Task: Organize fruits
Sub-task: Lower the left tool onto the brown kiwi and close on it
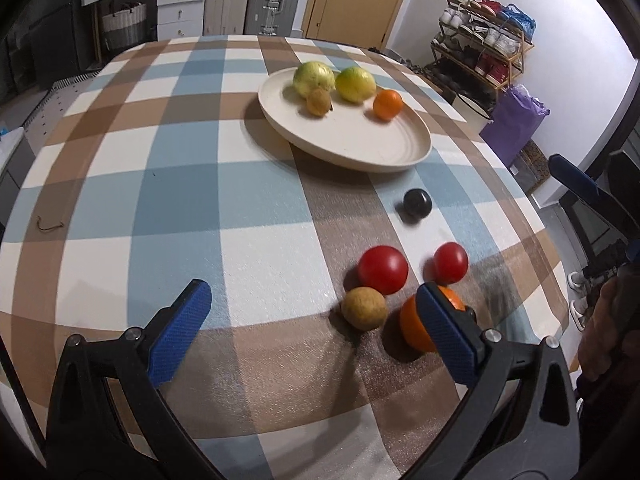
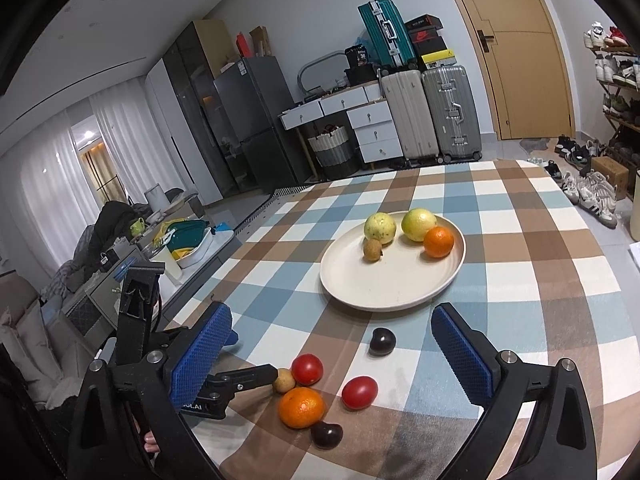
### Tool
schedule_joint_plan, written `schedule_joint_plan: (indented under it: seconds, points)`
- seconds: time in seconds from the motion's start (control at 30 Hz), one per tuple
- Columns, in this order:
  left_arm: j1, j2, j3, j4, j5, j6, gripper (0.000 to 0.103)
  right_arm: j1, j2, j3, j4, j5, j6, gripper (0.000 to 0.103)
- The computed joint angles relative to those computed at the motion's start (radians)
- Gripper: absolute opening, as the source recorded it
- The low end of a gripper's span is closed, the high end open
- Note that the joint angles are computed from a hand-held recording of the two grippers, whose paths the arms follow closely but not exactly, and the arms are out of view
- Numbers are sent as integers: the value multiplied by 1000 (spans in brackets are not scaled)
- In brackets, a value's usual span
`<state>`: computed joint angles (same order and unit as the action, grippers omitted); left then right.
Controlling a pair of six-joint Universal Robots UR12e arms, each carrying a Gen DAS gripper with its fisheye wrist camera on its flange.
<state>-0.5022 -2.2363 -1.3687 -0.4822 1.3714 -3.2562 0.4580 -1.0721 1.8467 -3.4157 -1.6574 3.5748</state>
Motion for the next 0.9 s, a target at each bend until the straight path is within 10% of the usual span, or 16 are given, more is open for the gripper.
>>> schedule_joint_plan:
  seconds: [0.9]
  points:
    - [-1,-14,16,-65,-114,153,26,-11,-3,11,36,14,48,102]
